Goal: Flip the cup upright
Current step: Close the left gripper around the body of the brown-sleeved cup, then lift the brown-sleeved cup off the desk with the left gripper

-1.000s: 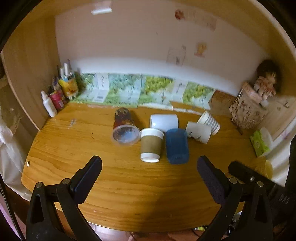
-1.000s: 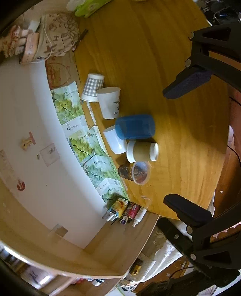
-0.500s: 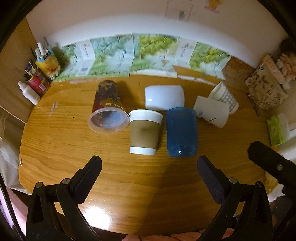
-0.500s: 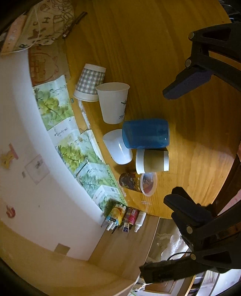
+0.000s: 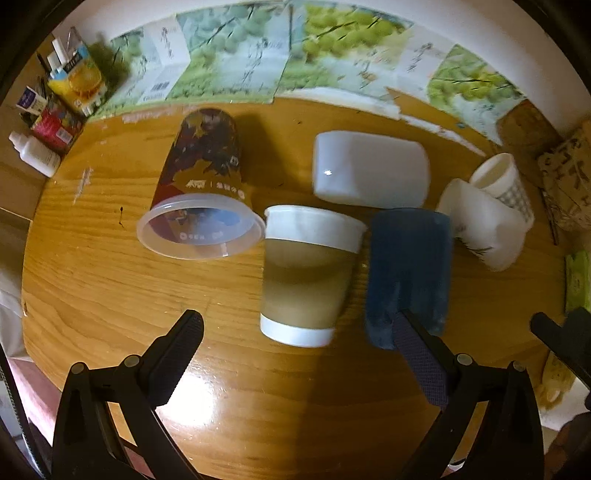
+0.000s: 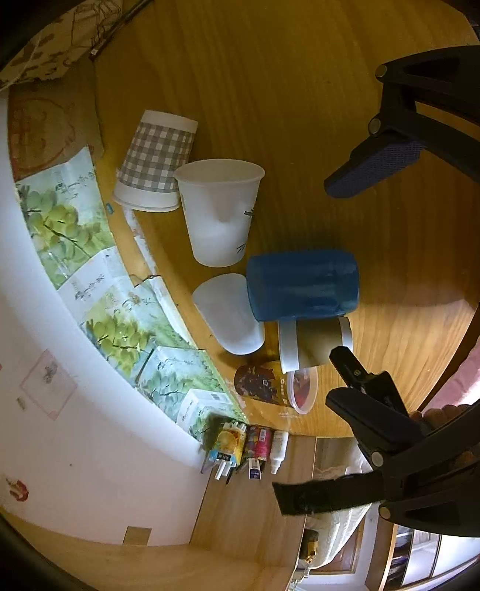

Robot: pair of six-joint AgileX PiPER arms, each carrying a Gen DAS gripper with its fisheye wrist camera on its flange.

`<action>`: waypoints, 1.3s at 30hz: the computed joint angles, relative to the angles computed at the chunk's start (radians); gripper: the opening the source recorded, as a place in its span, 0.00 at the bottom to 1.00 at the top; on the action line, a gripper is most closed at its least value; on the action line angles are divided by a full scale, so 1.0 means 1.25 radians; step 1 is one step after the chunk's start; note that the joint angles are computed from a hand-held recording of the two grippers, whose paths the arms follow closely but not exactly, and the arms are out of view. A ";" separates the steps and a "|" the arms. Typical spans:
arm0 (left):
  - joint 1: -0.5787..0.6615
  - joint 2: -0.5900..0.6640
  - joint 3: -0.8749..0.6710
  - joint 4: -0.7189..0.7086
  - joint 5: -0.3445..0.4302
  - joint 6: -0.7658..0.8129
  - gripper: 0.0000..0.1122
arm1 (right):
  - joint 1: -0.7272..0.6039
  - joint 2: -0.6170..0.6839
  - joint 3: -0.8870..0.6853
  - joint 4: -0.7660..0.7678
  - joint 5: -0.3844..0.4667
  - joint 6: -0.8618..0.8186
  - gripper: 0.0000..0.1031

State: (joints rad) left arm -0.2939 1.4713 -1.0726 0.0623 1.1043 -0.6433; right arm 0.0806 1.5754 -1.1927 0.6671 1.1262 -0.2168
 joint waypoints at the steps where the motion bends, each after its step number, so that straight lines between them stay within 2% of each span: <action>1: 0.009 0.009 0.002 -0.005 -0.005 0.010 0.91 | 0.001 0.007 -0.006 -0.002 0.003 -0.002 1.00; 9: 0.044 0.057 -0.001 -0.034 -0.025 0.047 0.85 | 0.005 0.039 -0.029 -0.004 0.020 -0.021 1.00; 17: 0.053 0.078 -0.005 -0.061 -0.033 0.056 0.66 | -0.005 0.037 -0.025 0.002 0.039 -0.034 1.00; 22: 0.055 0.083 0.005 -0.080 -0.048 0.054 0.59 | -0.014 0.028 -0.015 0.008 0.046 -0.045 1.00; 29: 0.046 0.046 0.048 -0.079 -0.073 0.052 0.59 | -0.024 -0.001 0.016 0.021 0.049 -0.058 1.00; 32: 0.020 -0.005 0.079 -0.060 -0.071 0.034 0.58 | -0.023 -0.027 0.036 0.024 0.043 -0.060 1.00; 39: -0.007 -0.106 0.109 -0.042 -0.027 0.023 0.58 | -0.019 -0.107 0.086 0.042 0.036 -0.049 1.00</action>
State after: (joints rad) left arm -0.3026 1.3383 -0.9368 0.0095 1.0707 -0.6146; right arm 0.0571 1.4412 -1.0856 0.7191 1.1714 -0.2781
